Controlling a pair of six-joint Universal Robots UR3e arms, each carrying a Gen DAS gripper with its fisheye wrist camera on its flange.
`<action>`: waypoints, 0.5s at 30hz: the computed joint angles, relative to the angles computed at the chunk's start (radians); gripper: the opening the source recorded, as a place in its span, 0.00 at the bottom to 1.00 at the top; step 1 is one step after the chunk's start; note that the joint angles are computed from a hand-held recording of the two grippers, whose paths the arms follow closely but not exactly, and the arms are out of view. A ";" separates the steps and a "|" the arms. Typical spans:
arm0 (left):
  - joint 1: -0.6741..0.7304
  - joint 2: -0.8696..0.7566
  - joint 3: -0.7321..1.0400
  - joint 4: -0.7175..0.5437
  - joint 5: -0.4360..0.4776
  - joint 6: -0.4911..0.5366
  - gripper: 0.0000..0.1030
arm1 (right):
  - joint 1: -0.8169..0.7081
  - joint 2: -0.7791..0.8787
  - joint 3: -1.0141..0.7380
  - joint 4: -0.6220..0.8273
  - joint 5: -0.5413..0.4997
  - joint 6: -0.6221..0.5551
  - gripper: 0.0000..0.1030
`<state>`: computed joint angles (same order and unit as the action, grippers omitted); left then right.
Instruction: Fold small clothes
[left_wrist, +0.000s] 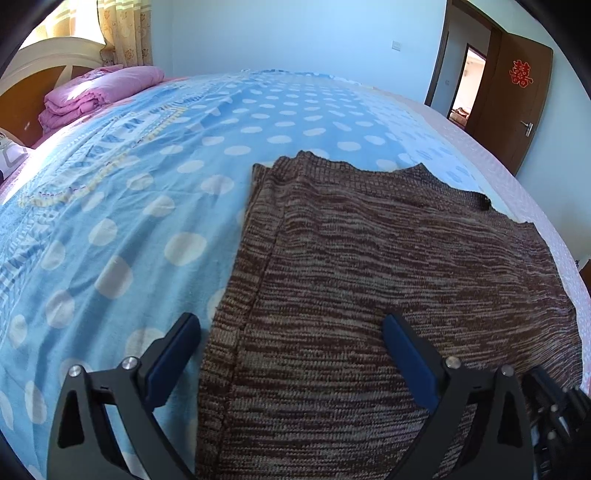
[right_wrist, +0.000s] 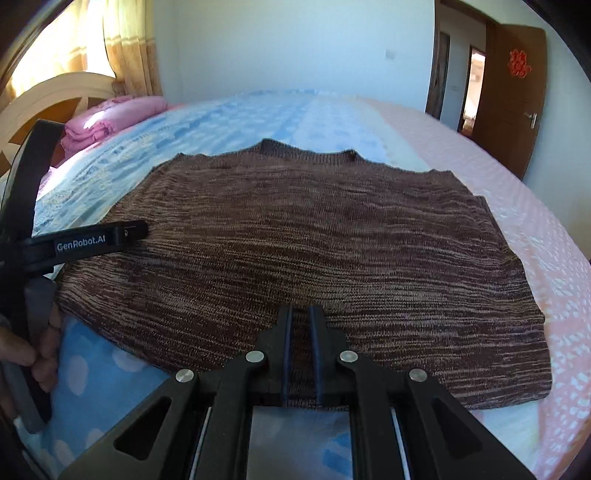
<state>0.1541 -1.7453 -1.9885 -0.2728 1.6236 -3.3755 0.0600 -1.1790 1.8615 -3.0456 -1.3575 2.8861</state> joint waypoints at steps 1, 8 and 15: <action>0.000 -0.001 0.002 -0.002 0.000 0.001 0.99 | -0.003 0.002 -0.001 0.003 0.006 0.002 0.09; 0.083 0.078 -0.105 0.062 -0.134 0.001 0.99 | -0.043 -0.021 0.060 -0.042 0.074 0.006 0.10; 0.386 0.431 -0.514 0.169 -0.501 0.016 0.99 | -0.106 -0.028 0.079 -0.033 0.192 0.018 0.10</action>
